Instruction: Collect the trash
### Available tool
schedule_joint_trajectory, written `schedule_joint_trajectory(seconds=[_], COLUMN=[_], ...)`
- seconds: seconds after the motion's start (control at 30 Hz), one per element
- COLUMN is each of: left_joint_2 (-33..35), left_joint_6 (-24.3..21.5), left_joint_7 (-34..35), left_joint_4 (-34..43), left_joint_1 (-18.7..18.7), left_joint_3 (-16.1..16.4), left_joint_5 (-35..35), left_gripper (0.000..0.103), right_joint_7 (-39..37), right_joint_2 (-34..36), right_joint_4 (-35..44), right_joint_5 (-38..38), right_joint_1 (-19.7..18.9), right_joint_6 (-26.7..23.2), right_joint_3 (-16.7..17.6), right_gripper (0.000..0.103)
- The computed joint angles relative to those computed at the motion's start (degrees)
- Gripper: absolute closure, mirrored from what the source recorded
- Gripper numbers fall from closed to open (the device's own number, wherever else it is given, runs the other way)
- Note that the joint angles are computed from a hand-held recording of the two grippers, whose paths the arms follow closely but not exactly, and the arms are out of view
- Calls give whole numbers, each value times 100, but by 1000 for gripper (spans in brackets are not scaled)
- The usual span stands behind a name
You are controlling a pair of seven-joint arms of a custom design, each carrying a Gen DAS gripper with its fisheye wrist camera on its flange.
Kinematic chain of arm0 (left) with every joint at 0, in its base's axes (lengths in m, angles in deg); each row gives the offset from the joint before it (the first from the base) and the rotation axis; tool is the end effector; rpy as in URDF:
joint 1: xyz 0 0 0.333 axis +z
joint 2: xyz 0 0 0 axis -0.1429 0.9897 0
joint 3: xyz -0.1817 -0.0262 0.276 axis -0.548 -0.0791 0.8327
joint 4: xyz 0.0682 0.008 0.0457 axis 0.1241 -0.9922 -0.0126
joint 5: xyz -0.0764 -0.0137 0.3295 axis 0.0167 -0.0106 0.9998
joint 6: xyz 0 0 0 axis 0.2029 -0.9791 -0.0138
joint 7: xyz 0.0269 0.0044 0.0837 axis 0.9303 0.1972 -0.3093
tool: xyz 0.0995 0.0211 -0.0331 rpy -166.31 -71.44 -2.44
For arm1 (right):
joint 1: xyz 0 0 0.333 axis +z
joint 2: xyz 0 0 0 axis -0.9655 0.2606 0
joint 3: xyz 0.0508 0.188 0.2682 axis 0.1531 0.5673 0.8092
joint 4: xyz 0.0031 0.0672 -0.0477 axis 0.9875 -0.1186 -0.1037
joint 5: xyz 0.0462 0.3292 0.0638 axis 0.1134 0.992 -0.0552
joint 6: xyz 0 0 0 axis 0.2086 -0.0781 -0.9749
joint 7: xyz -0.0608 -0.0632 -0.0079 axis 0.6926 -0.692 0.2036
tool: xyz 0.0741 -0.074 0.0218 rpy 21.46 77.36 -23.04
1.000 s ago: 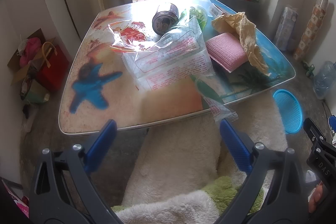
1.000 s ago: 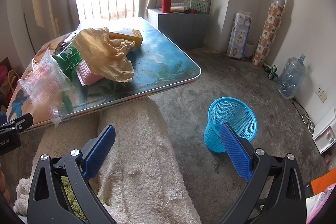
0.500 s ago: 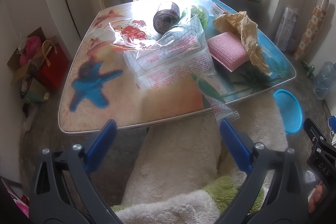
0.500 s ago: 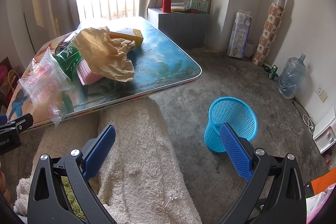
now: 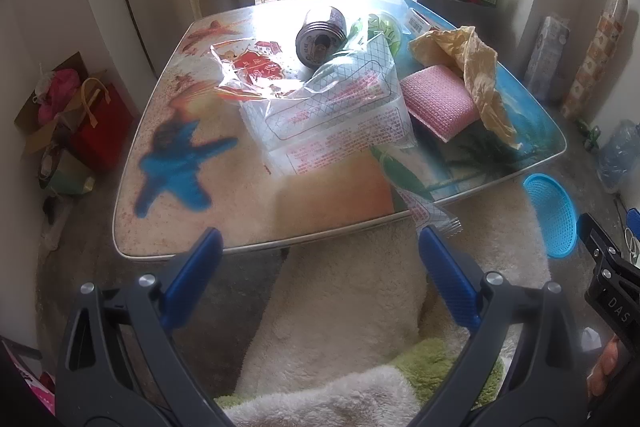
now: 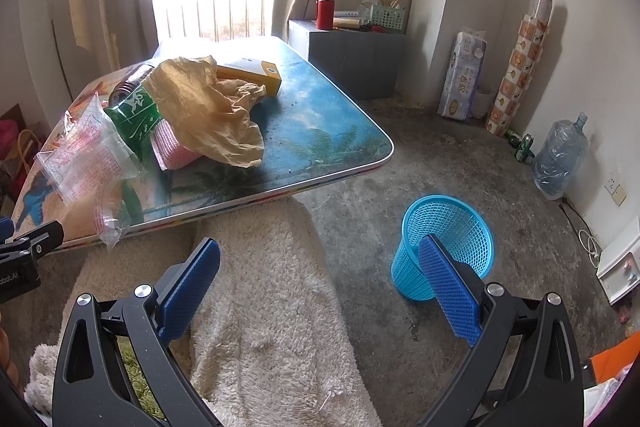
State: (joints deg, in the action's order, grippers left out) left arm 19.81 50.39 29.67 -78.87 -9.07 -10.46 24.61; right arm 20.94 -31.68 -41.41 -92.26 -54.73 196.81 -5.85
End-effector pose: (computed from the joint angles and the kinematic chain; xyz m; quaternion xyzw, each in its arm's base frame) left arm 0.4547 -0.0937 0.6424 -0.8302 0.4549 -0.1432 0.2885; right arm 0.5291 0.2431 0.6400 -0.7414 0.5532 -0.2696 0.2677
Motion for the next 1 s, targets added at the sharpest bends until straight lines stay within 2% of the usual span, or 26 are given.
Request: schedule_joint_trajectory(seconds=[0.27, 0.47, 0.63, 0.83, 1.0], left_joint_2=[-281, -553, -657, -712, -778], left_joint_6=[68, 499, 849, 1112, 1190], left_joint_7=[-199, -185, 75, 346, 417], left_joint_4=[-257, -632, -855, -957, -1007], left_joint_1=[156, 301, 456, 695, 894], left_joint_3=[43, 188, 281, 337, 327], left_joint_5=[153, -35, -188, -188, -86], left_gripper=[9, 8, 8, 8, 8], right_joint_7=[-698, -871, -822, -785, -842], right_joint_2=[691, 930, 1146, 1607, 1998], right_joint_4=[1181, 1631, 1985, 2726, 3368], right_joint_5=[434, 505, 424, 670, 657], right_joint_1=[218, 480, 677, 796, 949], right_joint_6=[-185, -195, -498, -904, -1130], right_joint_3=[75, 44, -20, -56, -137], right_gripper=[6, 6, 6, 6, 6])
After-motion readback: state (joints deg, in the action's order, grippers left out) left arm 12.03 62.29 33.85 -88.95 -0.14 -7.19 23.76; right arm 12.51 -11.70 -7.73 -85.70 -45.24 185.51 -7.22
